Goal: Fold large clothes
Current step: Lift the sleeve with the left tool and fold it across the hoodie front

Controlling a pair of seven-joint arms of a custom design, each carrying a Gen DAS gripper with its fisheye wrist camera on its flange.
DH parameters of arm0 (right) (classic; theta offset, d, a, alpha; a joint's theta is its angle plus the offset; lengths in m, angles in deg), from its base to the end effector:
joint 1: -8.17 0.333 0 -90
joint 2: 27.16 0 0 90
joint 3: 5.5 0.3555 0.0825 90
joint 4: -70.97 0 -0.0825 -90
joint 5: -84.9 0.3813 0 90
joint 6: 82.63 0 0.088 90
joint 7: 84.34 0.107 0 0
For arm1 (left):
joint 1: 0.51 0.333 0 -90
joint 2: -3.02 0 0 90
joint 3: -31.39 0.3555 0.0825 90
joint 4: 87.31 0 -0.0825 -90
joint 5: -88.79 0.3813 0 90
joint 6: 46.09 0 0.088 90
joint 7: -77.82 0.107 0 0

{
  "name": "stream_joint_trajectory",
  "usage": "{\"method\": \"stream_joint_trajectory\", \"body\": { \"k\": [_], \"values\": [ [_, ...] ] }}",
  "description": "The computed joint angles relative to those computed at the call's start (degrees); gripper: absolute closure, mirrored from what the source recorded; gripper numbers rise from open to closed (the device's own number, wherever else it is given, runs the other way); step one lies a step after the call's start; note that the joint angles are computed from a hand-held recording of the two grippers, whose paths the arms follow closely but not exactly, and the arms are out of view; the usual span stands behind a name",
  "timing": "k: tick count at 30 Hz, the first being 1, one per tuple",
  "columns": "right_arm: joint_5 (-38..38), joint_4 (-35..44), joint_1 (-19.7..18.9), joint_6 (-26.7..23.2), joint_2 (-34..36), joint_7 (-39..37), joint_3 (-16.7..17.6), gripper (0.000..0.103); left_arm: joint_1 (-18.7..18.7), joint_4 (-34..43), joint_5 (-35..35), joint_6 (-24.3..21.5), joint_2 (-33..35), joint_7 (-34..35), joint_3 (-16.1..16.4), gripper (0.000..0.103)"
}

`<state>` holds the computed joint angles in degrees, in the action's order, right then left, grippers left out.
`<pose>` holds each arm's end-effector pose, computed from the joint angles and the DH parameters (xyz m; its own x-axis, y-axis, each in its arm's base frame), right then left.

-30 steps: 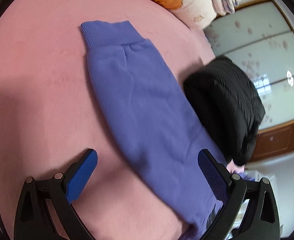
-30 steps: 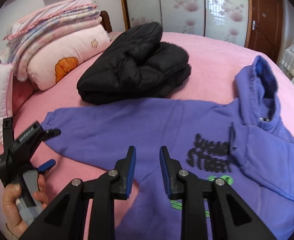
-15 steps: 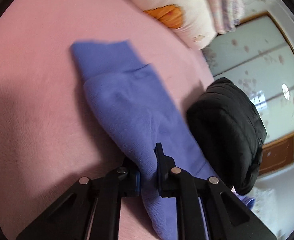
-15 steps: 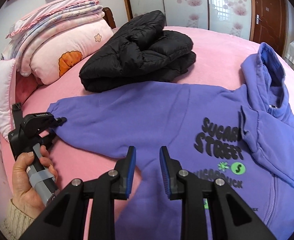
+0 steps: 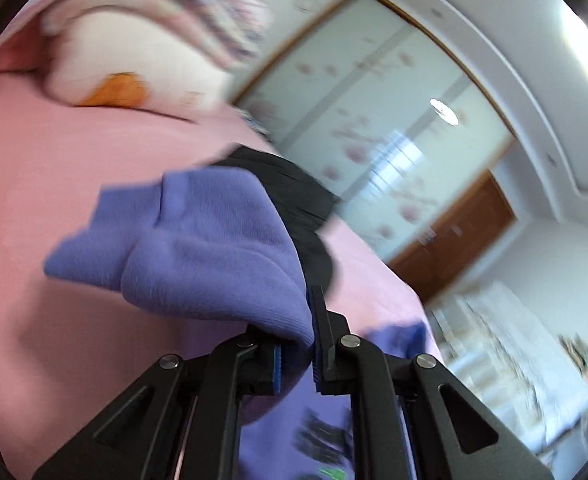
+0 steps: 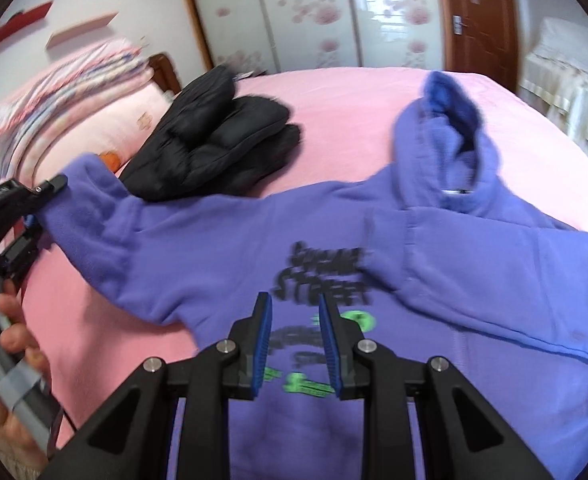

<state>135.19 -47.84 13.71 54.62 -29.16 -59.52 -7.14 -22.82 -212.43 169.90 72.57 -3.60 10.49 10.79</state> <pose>0.5670 0.0446 0.5259 0.6480 -0.7384 -0.1868 -0.6333 -0.3861 -0.6708 0.4156 -0.3252 0.5159 0.5056 -0.5589 0.6573 0.0904 -0.7233 -0.6846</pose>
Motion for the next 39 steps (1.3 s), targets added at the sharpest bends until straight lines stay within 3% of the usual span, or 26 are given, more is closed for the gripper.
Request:
{"method": "stream_joint_trajectory", "body": {
  "k": [3, 7, 12, 14, 16, 19, 23, 26, 28, 31, 35, 37, 39],
  "values": [
    [0.63, 1.60, -1.58, 0.30, 1.13, -0.02, -1.37, 0.079, -0.29, 8.30, 3.69, 5.46, 6.91, 6.76, 0.56, 0.094],
    [-0.38, 3.69, -3.77, 0.96, 3.14, 0.87, -2.35, 0.079, -1.58, 18.21, 2.28, 14.98, 16.58, 16.78, 3.06, 0.094],
    [-2.71, 6.73, -6.77, -0.19, 6.47, 3.52, -3.31, 0.079, -1.77, 27.68, -10.15, 24.43, 28.22, 33.14, 4.24, 0.092],
    [-3.29, 7.62, -7.87, -1.28, 7.37, 4.71, -3.47, 0.079, -0.36, 29.95, -17.78, 28.28, 32.12, 41.16, 3.19, 0.077],
    [-3.54, 8.69, -8.89, -3.09, 8.28, 5.29, -3.56, 0.079, -1.20, 30.42, -20.40, 29.09, 33.53, 43.12, 3.52, 0.053],
    [-3.20, 9.62, -9.76, -5.05, 8.83, 4.68, -3.20, 0.079, -4.31, 29.51, -18.40, 30.20, 32.57, 39.87, 6.65, 0.043],
    [-1.71, 9.93, -10.14, -8.21, 8.25, 0.86, -2.48, 0.079, -7.67, 24.71, -13.46, 34.55, 28.36, 30.59, 11.44, 0.042],
    [-0.42, 9.62, -9.41, -10.13, 7.05, -4.01, -1.76, 0.079, -9.51, 21.30, -9.60, 32.11, 24.49, 24.12, 12.38, 0.037],
    [0.96, 8.45, -8.45, -10.66, 5.59, -8.60, -1.15, 0.079, -9.95, 18.82, -8.71, 26.84, 21.32, 21.91, 11.51, 0.029],
    [1.57, 6.59, -6.37, -10.51, 3.63, -14.43, -0.44, 0.078, -9.35, 15.20, -11.72, 18.63, 17.16, 22.53, 8.79, 0.029],
    [0.60, 4.85, -3.21, -7.90, 2.78, -18.13, 0.61, 0.071, -7.36, 13.74, -20.13, 11.09, 15.71, 27.64, 5.97, 0.029],
    [-1.25, 4.76, -1.95, -6.88, 3.24, -18.08, 0.97, 0.069, -6.23, 12.58, -24.28, 10.47, 15.45, 28.03, 5.46, 0.029],
    [-3.18, 4.38, -0.77, -5.29, 3.57, -18.10, 1.40, 0.069, -5.11, 10.17, -25.91, 13.15, 14.75, 25.91, 5.38, 0.029]
  ]
}}
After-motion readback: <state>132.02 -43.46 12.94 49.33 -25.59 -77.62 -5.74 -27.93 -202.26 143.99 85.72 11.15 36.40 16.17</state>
